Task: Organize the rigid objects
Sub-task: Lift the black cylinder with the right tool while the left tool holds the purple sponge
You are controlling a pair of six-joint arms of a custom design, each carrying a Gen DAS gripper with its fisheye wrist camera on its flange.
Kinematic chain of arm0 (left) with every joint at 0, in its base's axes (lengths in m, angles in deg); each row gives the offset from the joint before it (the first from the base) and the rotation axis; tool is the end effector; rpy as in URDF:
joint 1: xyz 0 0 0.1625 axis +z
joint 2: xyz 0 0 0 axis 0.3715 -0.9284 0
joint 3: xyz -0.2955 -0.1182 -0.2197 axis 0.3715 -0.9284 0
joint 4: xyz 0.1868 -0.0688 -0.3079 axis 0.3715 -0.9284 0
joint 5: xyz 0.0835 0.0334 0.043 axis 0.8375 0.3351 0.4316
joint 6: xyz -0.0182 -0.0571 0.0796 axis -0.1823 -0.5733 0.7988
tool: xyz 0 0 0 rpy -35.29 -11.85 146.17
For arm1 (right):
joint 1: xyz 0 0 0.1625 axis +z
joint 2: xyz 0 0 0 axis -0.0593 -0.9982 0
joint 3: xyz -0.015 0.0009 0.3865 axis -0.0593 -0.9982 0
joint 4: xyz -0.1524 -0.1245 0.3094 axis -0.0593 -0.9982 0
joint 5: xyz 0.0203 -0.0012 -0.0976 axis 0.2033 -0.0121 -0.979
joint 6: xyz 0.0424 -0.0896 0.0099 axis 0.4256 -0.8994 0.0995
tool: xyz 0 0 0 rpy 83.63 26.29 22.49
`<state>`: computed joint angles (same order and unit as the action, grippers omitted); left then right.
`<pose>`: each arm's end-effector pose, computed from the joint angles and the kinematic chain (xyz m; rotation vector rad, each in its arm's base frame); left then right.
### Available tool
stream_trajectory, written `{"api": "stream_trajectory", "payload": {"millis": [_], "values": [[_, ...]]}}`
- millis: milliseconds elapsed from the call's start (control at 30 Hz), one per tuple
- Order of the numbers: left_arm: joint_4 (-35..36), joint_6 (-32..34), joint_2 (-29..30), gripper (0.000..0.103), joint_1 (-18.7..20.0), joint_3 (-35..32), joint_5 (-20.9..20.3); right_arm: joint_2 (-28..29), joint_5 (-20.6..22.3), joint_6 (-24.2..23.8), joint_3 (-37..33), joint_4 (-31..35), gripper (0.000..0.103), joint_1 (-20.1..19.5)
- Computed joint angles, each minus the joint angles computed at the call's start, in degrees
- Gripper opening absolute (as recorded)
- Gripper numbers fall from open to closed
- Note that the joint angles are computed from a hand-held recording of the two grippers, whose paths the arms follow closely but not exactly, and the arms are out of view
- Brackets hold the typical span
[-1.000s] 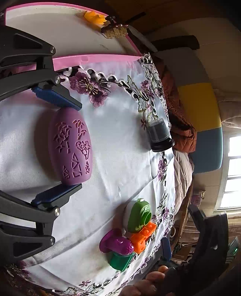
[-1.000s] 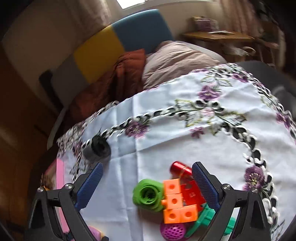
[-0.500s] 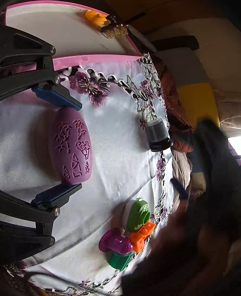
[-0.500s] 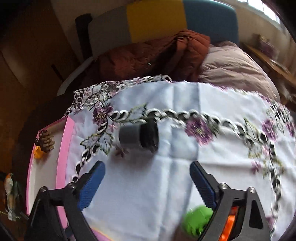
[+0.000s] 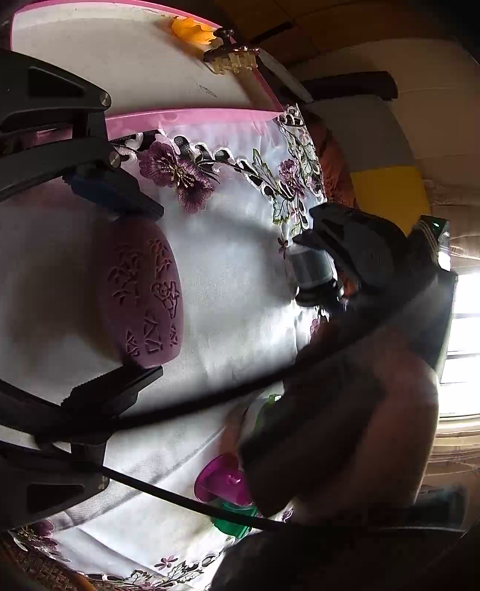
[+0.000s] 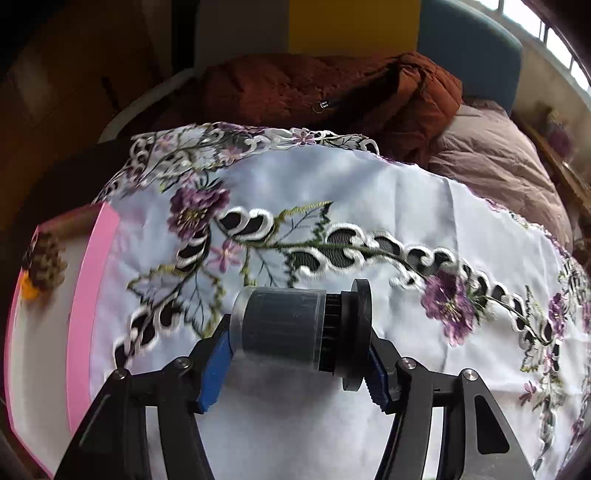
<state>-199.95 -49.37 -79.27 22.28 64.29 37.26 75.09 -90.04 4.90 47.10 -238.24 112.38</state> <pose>-0.0722 -0.3811 0.0732 0.2742 2.1171 -0.9307 0.3012 -0.6157 -0.0995 1.0371 -2.3824 0.2479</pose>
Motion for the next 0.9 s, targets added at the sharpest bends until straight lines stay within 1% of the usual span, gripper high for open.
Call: {"api": "stream_trajectory", "payload": {"millis": [100, 200, 267, 367, 500, 567, 633, 667, 700, 733, 800, 900], "values": [[-1.03, 0.66, 0.28, 0.078, 0.05, 0.03, 0.09, -4.7, 2.2, -0.34, 7.03, -1.31, 0.063, -0.68], [-2.31, 1.17, 0.74, 0.078, -0.06, 0.22, 0.19, -11.09, 6.62, 2.48, 13.9, 1.28, 0.063, -2.7], [-2.16, 1.23, 0.85, 0.078, -0.03, 0.16, 0.45, -13.63, 6.06, 1.62, 17.74, -0.53, 0.063, -3.35], [-1.62, 1.03, 1.06, 0.078, -0.17, 0.05, 0.82, -16.05, 3.86, -0.21, 22.77, -8.38, 0.063, -4.16], [-1.15, 0.62, 0.62, 0.078, -0.26, 0.35, 0.56, -18.99, 5.48, 1.34, 24.89, -17.99, 0.063, -4.9], [-0.93, 0.74, 0.59, 0.078, -0.08, 0.16, 0.57, -21.72, 7.8, 2.51, 25.41, -19.43, 0.063, -5.35], [-0.91, 0.74, 0.61, 0.078, -0.1, 0.14, 0.55, -24.21, 8.36, 1.43, 26.19, -21.0, 0.063, -5.16], [-0.9, 0.7, 0.6, 0.078, -0.12, 0.16, 0.57, -25.66, 9.59, 1.11, 26.32, -19.08, 0.063, -5.36], [-0.85, 0.75, 0.63, 0.078, -0.1, 0.07, 0.6, -27.63, 11.69, 1.0, 26.71, -15.06, 0.063, -5.89], [-0.84, 0.68, 0.64, 0.078, -0.14, 0.12, 0.6, -28.87, 12.41, 0.08, 27.46, -13.11, 0.063, -6.04], [-0.52, 0.41, 0.65, 0.078, -0.24, 0.12, 0.74, -30.03, 12.54, -2.31, 28.89, -7.82, 0.063, -6.02], [-0.43, 0.48, 0.78, 0.078, -0.19, 0.01, 0.95, -28.56, 11.06, -5.26, 31.67, -7.37, 0.063, -5.56]]}}
